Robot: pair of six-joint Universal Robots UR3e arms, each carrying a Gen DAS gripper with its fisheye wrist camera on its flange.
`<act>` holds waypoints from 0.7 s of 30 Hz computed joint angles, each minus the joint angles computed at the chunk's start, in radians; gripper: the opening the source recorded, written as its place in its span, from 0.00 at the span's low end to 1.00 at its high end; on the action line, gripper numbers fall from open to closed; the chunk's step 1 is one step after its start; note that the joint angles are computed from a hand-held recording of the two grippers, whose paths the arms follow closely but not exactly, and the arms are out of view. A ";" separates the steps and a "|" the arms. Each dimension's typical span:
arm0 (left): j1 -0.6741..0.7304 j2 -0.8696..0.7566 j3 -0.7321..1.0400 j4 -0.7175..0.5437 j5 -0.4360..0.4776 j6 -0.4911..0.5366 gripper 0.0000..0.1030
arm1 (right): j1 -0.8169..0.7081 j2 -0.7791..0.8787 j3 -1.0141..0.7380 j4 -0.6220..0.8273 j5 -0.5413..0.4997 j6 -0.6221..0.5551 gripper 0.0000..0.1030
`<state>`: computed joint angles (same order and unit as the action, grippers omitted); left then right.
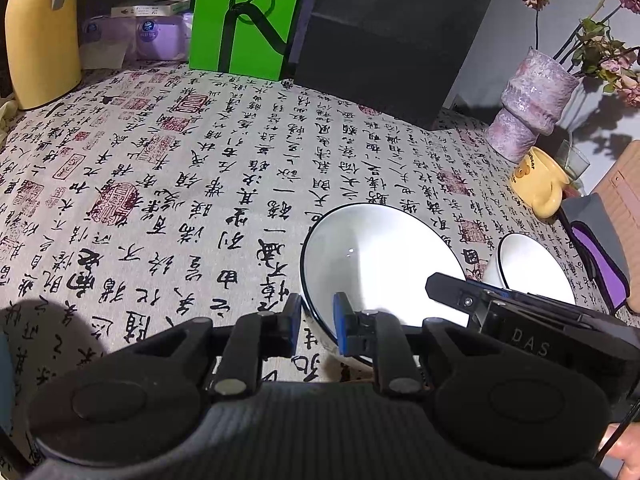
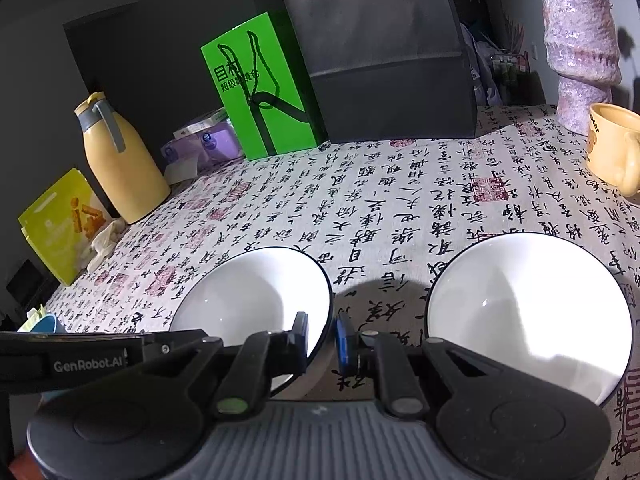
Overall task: Organize plates and bowls
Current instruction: 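Lift the white bowl off the table with both grippers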
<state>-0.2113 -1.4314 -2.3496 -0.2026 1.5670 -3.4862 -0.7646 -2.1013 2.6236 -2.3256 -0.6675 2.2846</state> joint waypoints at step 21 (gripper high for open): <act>0.047 0.186 -0.050 -0.076 -0.028 0.025 0.17 | 0.021 -0.210 0.014 0.082 0.010 0.046 0.11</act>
<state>-0.1648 -1.2458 -2.3996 -0.2789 1.5394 -3.4617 -0.7436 -2.3116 2.6377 -2.2437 -0.6579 2.3306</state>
